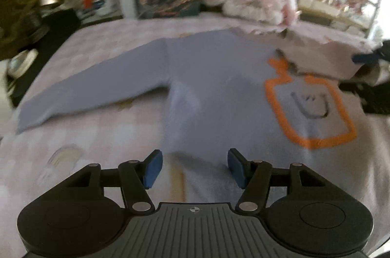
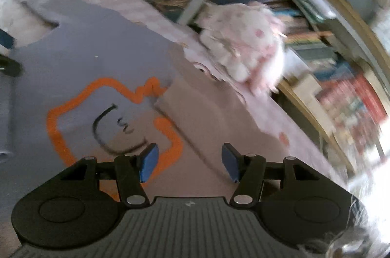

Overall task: Fold clothes
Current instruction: 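Lay the sweater flat on the mat and open both grippers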

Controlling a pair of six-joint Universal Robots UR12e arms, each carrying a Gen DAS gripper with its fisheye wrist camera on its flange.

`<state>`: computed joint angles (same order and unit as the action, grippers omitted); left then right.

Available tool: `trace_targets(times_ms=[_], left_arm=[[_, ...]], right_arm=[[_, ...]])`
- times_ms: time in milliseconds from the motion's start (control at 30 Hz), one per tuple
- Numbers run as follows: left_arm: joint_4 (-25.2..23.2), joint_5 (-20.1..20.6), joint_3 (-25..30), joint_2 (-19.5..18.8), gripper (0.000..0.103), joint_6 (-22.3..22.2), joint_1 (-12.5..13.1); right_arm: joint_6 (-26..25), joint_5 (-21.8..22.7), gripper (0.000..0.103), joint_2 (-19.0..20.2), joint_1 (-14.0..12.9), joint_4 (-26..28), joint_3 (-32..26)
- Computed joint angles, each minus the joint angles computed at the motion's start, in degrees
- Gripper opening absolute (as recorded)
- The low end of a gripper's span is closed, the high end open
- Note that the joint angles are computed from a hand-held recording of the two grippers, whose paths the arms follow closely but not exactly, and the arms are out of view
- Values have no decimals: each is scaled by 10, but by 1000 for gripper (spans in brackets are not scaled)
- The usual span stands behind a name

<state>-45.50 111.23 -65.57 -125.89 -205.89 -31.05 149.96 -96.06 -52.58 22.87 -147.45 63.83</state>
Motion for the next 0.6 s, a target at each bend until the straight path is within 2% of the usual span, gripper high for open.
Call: trace_targets(times_ms=[100, 200, 233, 267, 300, 333, 400, 500, 600], left_arm=[[-49, 43, 0, 5, 60, -55, -10], [-73, 62, -10, 14, 60, -126, -17], [-83, 65, -9, 16, 60, -142, -18], [-92, 68, -8, 17, 60, -159, -18], [-102, 71, -6, 18, 60, -175, -19], [-113, 76, -4, 18, 60, -185, -20], [-134, 88, 5, 17, 60, -193, -23], [-166, 102, 13, 17, 60, -204, -23], [-198, 115, 13, 22, 60, -221, -22]], right_arm=[[-40, 28, 52, 35, -1, 30, -49], [-65, 58, 46, 58, -4, 43, -82], [-67, 68, 40, 64, -5, 49, -93], [-55, 78, 20, 70, -7, 67, -107], [-41, 86, 9, 76, -9, 83, -121], [-16, 87, 7, 80, -12, 86, -127], [38, 78, 6, 78, -17, 47, -119], [123, 42, 6, 59, -30, -39, -83], [181, -33, 6, 33, -45, -118, -39]])
